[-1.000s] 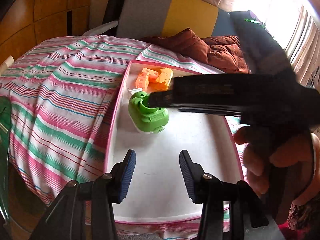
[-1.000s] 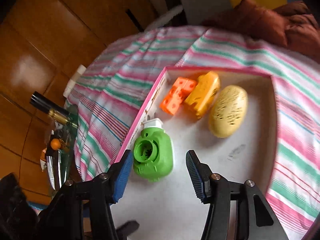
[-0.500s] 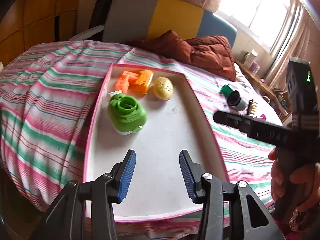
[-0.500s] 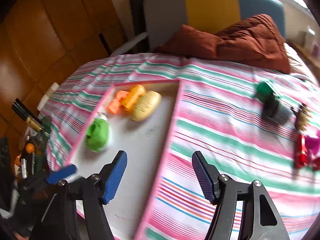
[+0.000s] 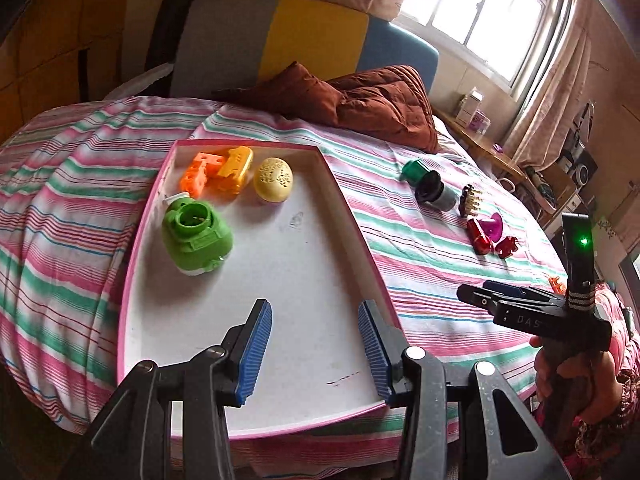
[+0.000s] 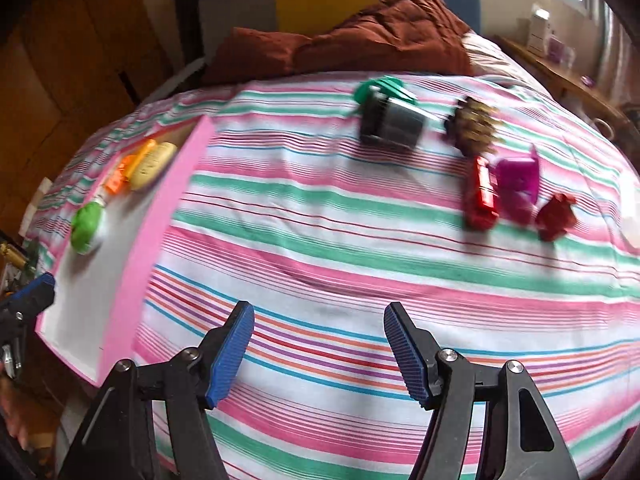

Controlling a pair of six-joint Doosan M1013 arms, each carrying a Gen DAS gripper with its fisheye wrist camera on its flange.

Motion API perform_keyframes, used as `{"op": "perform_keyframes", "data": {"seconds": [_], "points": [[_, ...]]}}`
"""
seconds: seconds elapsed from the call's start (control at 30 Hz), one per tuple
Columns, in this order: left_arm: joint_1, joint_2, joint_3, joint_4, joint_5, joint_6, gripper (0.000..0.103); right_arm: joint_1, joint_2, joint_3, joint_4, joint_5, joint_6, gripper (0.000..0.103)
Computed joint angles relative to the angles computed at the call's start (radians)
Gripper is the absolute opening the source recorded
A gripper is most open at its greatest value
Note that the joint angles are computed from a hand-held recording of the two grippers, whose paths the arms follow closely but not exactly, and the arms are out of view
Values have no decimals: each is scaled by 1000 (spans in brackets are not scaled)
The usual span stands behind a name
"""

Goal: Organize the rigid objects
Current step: 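Move the right tool to the red K puzzle piece and grasp it, then grasp the red cylinder with the left tool while the right tool holds the puzzle piece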

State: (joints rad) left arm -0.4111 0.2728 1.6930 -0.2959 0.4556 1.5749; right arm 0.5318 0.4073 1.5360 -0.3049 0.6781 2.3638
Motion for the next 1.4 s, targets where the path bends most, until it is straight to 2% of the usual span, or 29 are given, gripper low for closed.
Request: {"op": "perform_keyframes", "data": {"seconds": [0.07, 0.13, 0.23, 0.3, 0.47, 0.57, 0.63, 0.73, 0.83, 0.87, 0.93, 1.0, 1.17, 1.23, 1.3, 1.33, 1.4], "points": [[-6, 4, -8, 7, 10, -4, 46, -13, -13, 19, -44, 8, 35, 68], [-12, 8, -17, 6, 14, -1, 46, -20, -25, 33, -149, 29, 119, 68], [-22, 13, -33, 21, 24, -11, 46, -29, -24, 25, -362, 123, 307, 68], [-26, 12, -36, 11, 21, 2, 46, -43, -17, 12, -453, 201, 400, 68], [-43, 9, -42, 10, 22, 31, 46, -113, 5, -10, -409, 269, 391, 66], [-53, 6, -41, 24, 17, 40, 46, -147, -9, 12, -356, 264, 400, 64], [-58, 3, -39, 49, 10, 28, 46, -164, -33, 44, -343, 243, 456, 64], [-57, 9, -46, 23, 20, 45, 46, -183, -73, 93, -346, 216, 527, 64], [-62, 17, -54, 19, 32, 44, 46, -192, -122, 156, -384, 104, 586, 66], [-64, 19, -56, 15, 31, 48, 46, -195, -133, 172, -391, 61, 591, 70], [-70, 24, -62, 22, 38, 43, 46, -197, -131, 174, -367, 14, 551, 73], [-75, 30, -71, 7, 52, 57, 46, -194, -111, 154, -326, 5, 475, 73], [-91, 27, -75, 40, 55, 53, 46, -169, -26, 61, -298, 126, 304, 70], [-94, 24, -73, 59, 50, 41, 46, -177, -13, 49, -265, 117, 279, 65], [-95, 23, -74, 65, 51, 35, 46, -184, -7, 42, -225, 113, 244, 46], [-95, 25, -77, 64, 55, 35, 46, -188, -4, 38, -204, 118, 218, 39], [-96, 30, -85, 62, 65, 36, 46, -190, -8, 42, -185, 114, 184, 39]]}}
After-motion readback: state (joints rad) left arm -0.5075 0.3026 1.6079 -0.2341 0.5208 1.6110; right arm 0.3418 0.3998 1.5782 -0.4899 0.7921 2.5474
